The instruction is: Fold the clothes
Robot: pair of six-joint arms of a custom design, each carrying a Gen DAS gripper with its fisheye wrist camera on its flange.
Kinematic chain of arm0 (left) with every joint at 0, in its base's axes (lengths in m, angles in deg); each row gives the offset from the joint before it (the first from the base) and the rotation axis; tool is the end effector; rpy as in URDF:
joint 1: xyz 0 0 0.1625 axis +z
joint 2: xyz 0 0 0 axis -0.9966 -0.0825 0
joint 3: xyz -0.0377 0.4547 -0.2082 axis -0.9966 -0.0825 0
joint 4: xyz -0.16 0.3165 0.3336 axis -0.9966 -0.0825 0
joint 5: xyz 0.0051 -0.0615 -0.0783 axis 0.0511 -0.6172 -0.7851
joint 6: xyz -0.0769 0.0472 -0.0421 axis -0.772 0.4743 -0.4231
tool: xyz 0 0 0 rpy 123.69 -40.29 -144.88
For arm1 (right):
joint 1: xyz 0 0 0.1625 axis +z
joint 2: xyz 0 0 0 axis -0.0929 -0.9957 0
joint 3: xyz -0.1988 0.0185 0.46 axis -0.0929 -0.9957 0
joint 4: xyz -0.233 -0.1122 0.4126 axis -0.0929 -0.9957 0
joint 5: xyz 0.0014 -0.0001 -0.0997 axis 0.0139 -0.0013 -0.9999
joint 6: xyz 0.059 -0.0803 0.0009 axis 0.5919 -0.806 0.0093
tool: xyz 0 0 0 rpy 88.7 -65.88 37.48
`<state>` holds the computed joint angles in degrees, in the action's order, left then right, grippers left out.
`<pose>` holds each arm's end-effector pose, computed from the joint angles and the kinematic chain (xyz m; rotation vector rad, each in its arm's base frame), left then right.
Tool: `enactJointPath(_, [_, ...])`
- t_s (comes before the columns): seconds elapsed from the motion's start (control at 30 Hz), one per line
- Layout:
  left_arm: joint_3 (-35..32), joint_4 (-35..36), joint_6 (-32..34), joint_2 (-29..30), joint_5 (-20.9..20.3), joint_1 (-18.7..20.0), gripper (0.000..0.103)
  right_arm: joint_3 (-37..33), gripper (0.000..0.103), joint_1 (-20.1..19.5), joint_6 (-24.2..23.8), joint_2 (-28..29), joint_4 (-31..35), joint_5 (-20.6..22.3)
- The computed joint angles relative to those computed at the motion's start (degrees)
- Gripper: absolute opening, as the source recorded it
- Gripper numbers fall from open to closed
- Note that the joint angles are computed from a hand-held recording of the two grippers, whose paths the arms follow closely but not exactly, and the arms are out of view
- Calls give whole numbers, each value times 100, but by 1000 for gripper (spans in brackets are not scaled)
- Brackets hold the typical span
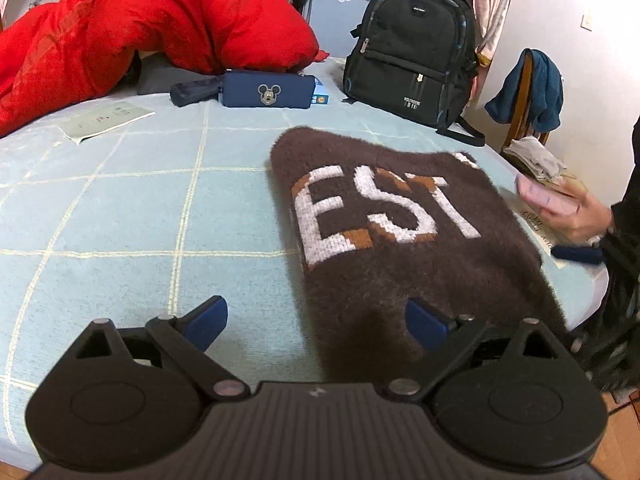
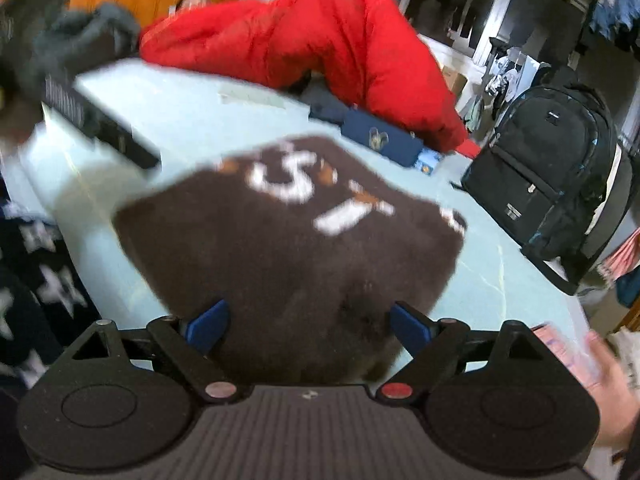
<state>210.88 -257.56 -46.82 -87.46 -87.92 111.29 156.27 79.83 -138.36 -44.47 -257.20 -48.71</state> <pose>-0.2987 -0.3728 0.0914 0.6655 2.4574 -0.8700 0.0584 -0.2861 0.2952 1.1205 -2.0466 0.8573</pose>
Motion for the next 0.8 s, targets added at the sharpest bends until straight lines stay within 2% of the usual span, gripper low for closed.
enactJointPath(0.1, [21, 49, -53, -33, 63, -42, 96, -192, 92, 202, 286, 340, -229, 148])
enactJointPath(0.2, [46, 91, -147, -82, 134, -72, 96, -464, 92, 363, 564, 916, -490, 22])
enactJointPath(0.27, [64, 95, -168, -105, 145, -67, 96, -632, 92, 351, 785, 1112, -369, -113])
enactJointPath(0.5, [44, -25, -80, -19, 15, 88, 96, -469, 92, -292, 841, 634, 157, 196])
enactJointPath(0.57, [47, -96, -28, 4, -40, 86, 96, -484, 92, -191, 989, 480, 305, 137])
enactJointPath(0.63, [58, -128, -4, 3, -50, 50, 96, -549, 92, -154, 1073, 363, 523, 300])
enactJointPath(0.8, [81, -108, -102, -35, 44, -36, 96, -821, 93, 39, 1308, 617, 556, 473])
